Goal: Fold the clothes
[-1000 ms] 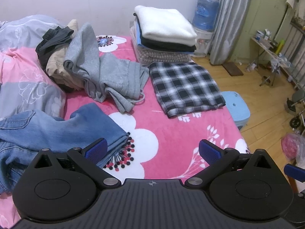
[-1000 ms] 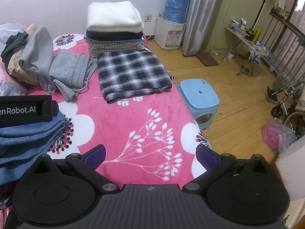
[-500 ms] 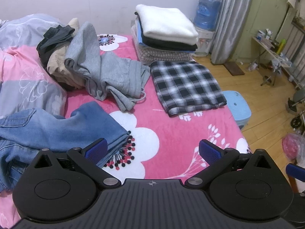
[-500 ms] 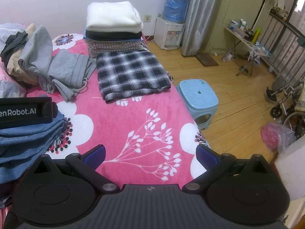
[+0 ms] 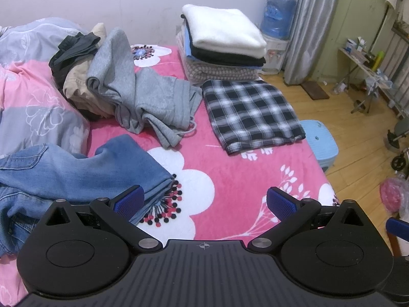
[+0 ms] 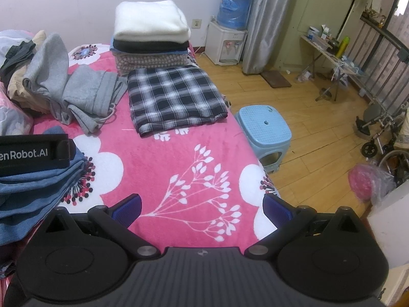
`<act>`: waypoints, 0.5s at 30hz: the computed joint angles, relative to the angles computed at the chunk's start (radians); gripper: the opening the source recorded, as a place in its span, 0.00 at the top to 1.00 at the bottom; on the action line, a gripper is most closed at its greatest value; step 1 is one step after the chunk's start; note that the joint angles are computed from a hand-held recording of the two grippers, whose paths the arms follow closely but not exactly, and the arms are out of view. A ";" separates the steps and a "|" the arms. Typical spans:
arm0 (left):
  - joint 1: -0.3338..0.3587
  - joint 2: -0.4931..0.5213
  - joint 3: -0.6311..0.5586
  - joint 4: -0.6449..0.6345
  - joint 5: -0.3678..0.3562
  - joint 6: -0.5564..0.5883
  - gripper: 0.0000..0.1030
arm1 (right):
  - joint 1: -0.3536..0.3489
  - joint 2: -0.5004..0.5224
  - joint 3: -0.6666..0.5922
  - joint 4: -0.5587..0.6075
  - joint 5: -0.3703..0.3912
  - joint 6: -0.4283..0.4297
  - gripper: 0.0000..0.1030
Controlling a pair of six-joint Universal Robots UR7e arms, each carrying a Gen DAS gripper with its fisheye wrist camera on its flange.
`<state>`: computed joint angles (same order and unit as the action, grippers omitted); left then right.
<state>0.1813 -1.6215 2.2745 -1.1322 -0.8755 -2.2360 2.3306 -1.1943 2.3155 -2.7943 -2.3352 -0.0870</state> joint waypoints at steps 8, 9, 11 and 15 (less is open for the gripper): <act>0.009 0.006 0.000 -0.008 -0.001 0.007 0.00 | -0.003 -0.002 0.001 -0.003 -0.001 -0.004 0.00; 0.010 0.006 0.000 -0.009 -0.001 0.009 0.00 | -0.004 -0.002 0.000 -0.002 -0.001 -0.004 0.00; 0.009 0.009 -0.001 -0.009 -0.002 0.007 0.00 | -0.005 -0.004 0.000 -0.001 0.000 -0.004 0.00; 0.010 0.012 -0.001 -0.011 -0.004 0.005 0.00 | -0.007 -0.002 0.000 -0.006 0.001 -0.012 0.00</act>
<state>0.1912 -1.6091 2.2736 -1.1429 -0.8798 -2.2308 2.3234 -1.1960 2.3151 -2.8007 -2.3347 -0.0989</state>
